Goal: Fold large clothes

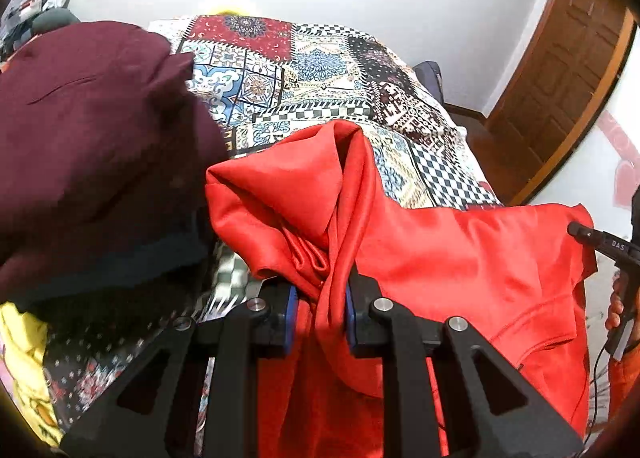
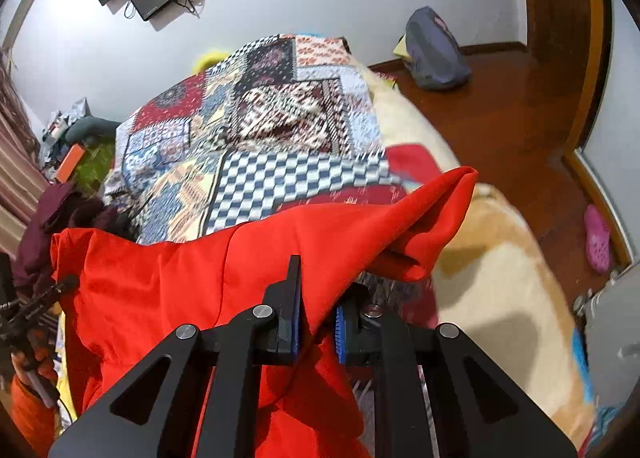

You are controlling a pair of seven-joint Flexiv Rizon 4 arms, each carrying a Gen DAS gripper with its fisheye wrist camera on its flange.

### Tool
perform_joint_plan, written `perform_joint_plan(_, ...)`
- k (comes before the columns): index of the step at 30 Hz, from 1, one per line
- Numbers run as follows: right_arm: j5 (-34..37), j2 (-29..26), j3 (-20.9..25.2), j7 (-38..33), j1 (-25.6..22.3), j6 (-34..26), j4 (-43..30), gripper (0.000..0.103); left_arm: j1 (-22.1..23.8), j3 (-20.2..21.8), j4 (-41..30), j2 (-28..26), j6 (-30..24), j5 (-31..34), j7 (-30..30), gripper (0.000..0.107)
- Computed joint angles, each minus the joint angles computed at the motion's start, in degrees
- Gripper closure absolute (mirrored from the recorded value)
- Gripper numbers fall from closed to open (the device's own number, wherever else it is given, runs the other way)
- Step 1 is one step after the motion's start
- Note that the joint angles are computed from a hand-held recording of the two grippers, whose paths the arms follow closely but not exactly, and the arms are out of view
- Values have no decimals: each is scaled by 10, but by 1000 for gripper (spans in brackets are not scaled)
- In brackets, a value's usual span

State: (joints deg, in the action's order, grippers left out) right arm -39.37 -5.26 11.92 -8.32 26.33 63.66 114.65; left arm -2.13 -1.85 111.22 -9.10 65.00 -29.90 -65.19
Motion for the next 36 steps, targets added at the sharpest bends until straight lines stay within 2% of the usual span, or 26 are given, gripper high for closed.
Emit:
perform_joint_plan(6,4,-38,-17,-35,-3,-30,-42,92,-5,6,-67,-73,1,75,-62,88)
perform_joint_plan(13,23,-59,-26,-54,-1,-47,-48,91,15,4,-95,-96,-39,89,-76,84)
perform_joint_plan(18,3,-48,-26,-52,4,-62,-38,88,6,16,-99,-96,-38,133,-92,75)
perform_joint_plan(22,15,-37,-15,-67,10,-114,-48,85,2,26,-103,-84,-68,165,-115,56)
perform_joint_plan(23,18,-32,-11,-71,13,-134,-51,84,2,27,-97,-77,-66,169,-117,56)
perform_joint_plan(24,17,-28,-9,-71,15,-145,-53,79,2,28,-92,-72,-62,174,-116,56)
perform_joint_plan(26,13,-14,-2,-67,17,-162,-50,60,1,31,-79,-53,-64,188,-112,55)
perform_joint_plan(27,2,-9,0,-57,21,-173,-51,45,3,30,-70,-42,-65,189,-106,55)
perform_joint_plan(29,-30,9,5,-34,24,-184,-40,42,6,28,-50,-18,-66,180,-91,51)
perform_joint_plan(32,-36,33,23,-37,28,-216,-38,37,9,25,-17,18,-68,156,-56,40)
perform_joint_plan(36,-53,62,44,-24,35,-246,-29,29,10,35,35,79,-70,122,-15,37)
